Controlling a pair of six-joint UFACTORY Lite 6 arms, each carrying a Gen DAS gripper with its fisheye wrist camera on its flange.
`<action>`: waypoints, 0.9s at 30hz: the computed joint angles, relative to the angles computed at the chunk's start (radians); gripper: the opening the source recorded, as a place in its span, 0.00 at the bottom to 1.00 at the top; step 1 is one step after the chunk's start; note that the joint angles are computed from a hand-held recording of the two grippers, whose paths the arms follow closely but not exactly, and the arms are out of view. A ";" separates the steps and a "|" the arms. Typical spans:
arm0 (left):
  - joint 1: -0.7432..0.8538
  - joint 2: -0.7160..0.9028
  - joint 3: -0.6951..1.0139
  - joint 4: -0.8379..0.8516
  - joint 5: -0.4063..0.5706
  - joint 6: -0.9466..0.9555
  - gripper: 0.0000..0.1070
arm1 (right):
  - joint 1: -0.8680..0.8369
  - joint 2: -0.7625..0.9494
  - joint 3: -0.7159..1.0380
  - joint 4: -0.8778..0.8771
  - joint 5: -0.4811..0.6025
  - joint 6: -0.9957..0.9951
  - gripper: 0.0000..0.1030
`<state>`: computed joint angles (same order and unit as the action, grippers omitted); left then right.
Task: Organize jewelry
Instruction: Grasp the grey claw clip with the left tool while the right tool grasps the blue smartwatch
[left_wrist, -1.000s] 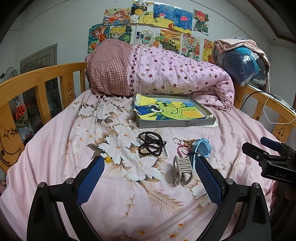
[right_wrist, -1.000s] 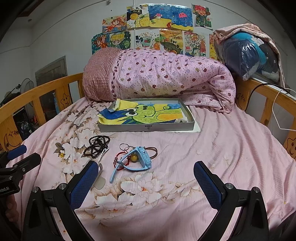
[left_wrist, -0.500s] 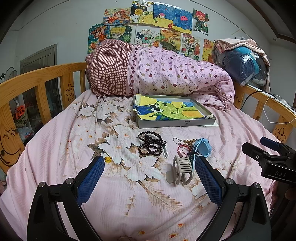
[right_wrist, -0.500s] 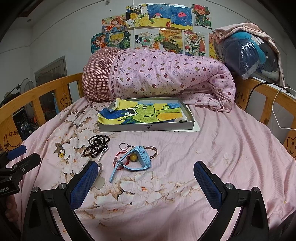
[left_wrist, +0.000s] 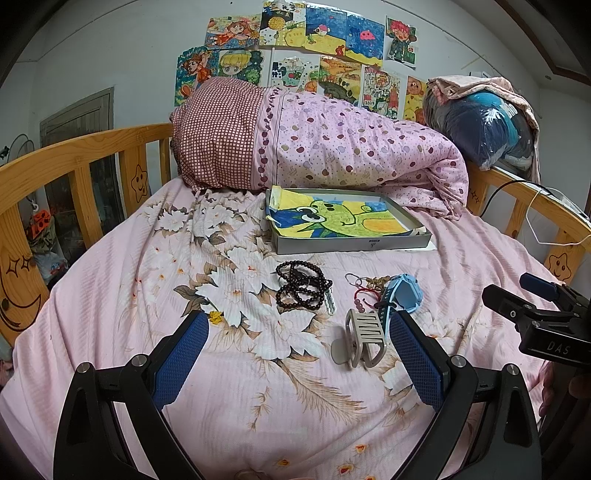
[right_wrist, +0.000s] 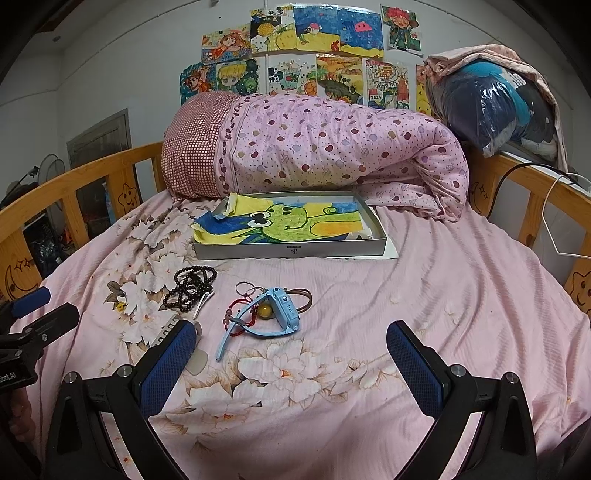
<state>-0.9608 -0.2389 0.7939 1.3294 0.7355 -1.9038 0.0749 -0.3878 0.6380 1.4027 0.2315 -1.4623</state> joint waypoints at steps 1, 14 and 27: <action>0.000 0.000 0.000 -0.003 0.000 0.002 0.90 | -0.005 0.000 -0.003 -0.001 0.005 -0.001 1.00; 0.039 0.065 0.027 -0.053 -0.025 0.031 0.90 | -0.043 0.164 0.152 -0.492 0.080 0.479 1.00; 0.185 0.204 0.126 -0.261 -0.354 0.305 0.90 | -0.135 0.637 0.575 -0.471 0.305 0.250 1.00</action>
<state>-0.7758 -0.0344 0.9201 1.0683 0.3810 -1.5993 -0.0597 0.2492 1.2135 0.9318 0.5363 -1.2123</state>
